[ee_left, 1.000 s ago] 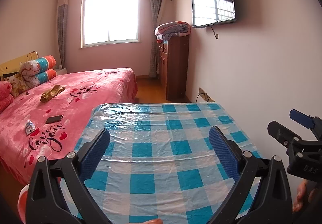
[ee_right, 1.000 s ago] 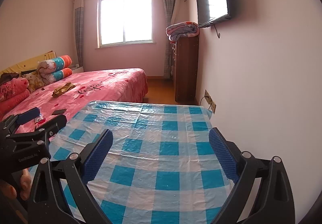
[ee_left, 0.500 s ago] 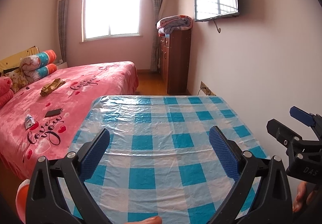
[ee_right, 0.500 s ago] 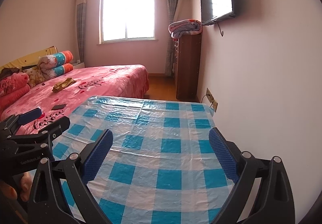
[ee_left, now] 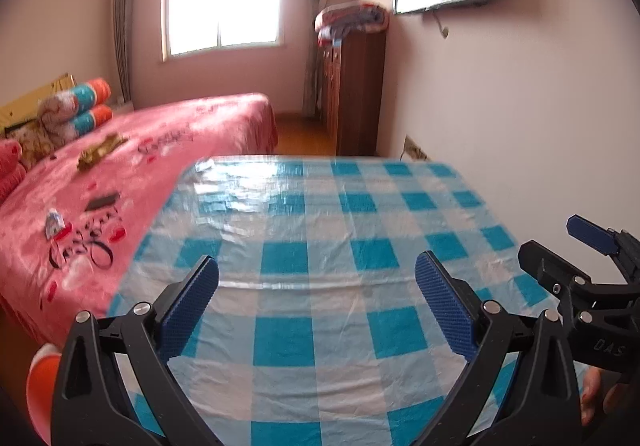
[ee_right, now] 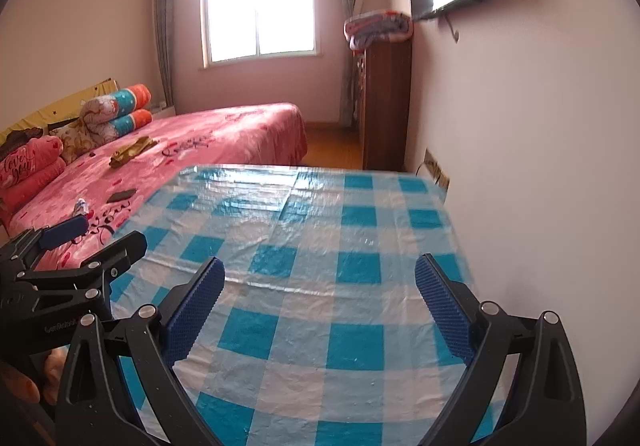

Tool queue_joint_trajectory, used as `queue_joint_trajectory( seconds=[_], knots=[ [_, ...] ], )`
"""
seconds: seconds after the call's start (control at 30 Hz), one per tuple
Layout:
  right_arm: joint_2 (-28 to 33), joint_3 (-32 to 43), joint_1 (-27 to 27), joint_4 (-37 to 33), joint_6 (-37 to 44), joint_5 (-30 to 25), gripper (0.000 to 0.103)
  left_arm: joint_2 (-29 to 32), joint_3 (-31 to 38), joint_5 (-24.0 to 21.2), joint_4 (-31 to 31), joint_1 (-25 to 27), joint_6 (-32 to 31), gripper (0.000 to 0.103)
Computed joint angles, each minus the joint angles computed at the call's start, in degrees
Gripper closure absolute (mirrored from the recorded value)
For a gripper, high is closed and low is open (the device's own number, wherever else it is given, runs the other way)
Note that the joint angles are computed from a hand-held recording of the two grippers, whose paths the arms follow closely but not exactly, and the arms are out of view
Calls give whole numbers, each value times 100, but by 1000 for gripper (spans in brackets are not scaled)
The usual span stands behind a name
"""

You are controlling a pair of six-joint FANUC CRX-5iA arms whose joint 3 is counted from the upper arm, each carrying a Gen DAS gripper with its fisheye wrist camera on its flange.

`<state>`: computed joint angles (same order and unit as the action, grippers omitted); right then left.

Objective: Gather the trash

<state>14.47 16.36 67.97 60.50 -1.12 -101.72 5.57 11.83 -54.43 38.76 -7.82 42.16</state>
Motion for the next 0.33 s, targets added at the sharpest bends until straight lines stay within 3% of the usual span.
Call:
queue_joint_trajectory(
  seconds=[0.2, 0.33],
  knots=[
    [-94, -157, -382, -992, -226, 223, 8, 575, 797, -566, -1418, -277, 1000, 4],
    [-148, -274, -625, -1527, -289, 469, 8, 913, 1200, -794, -1988, -417, 1548, 4]
  ],
)
